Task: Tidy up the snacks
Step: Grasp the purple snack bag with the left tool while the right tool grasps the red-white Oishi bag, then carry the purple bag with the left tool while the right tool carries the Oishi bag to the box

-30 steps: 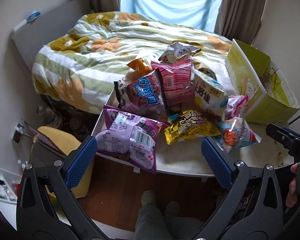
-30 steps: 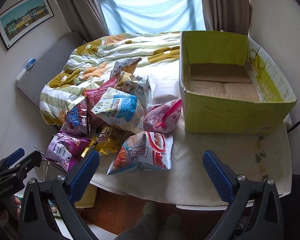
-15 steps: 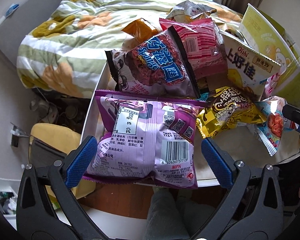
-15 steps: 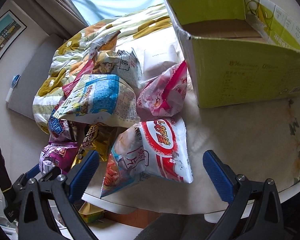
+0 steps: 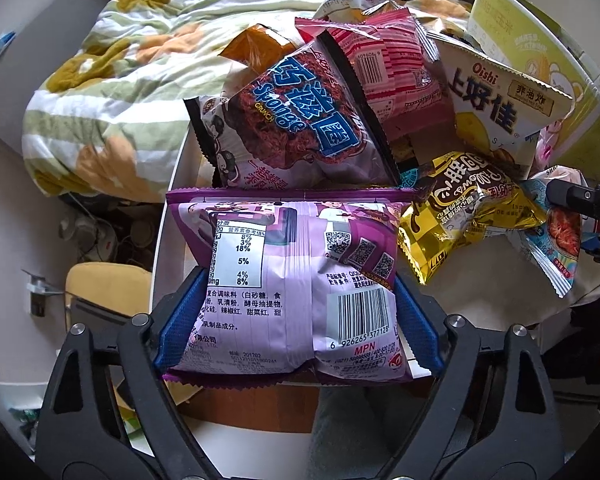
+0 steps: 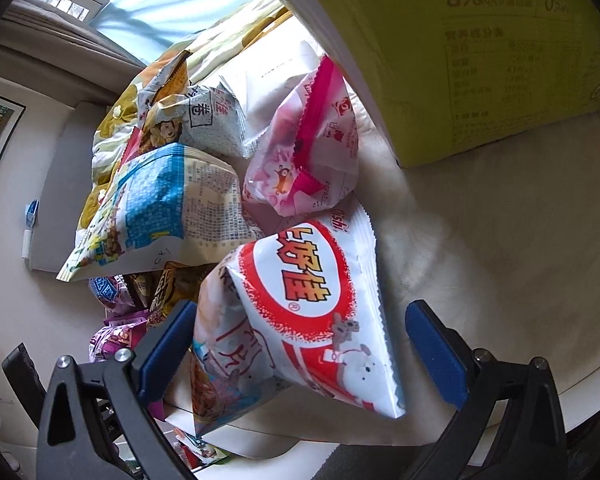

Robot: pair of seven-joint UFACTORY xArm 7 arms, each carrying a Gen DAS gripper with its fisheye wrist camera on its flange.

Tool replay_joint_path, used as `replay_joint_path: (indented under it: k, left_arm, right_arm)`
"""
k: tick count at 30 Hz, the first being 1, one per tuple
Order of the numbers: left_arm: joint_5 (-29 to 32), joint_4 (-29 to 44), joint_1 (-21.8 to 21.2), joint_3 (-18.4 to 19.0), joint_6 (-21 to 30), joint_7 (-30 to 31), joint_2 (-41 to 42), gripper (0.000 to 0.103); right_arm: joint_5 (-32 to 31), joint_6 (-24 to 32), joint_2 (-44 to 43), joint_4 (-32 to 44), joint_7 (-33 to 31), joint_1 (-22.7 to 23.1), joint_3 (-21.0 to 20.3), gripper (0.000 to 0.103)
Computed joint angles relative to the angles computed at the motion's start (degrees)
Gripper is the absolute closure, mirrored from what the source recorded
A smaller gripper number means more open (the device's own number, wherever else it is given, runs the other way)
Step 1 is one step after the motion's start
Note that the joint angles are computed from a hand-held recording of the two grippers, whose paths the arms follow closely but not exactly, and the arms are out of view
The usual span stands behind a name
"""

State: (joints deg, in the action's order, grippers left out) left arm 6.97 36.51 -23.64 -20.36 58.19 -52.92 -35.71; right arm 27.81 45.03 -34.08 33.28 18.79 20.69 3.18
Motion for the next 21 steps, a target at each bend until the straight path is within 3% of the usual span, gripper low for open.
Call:
replay_joint_path:
  k: [2,7,12,21]
  left_arm:
    - [0.0,-0.1,-0.1,-0.2,0.0,-0.3,0.0,0.019]
    - [0.4,0.3,-0.3,-0.8,0.8,-0.9,-0.2,0.022]
    - [0.2,0.4,-0.7,-1.4,1.4,-2.4,-0.8,0.022]
    - [1.7,3.7,-0.9,-3.8,4.9,-6.1,-0.8,0.022]
  right_arm:
    - [0.7,-0.5,-0.2,-0.5,-0.6,0.4,-0.4,0.013]
    - [4.3,-0.7,-0.2,-1.2,-3.2,1.9,-1.9,0.039]
    - [3.5,0.2,-2.4,-1.9,-2.9,0.9,-1.3,0.046]
    - [1.4,2.3,-6.0,-2.5,-3.1,-0.3,-1.8,0.046]
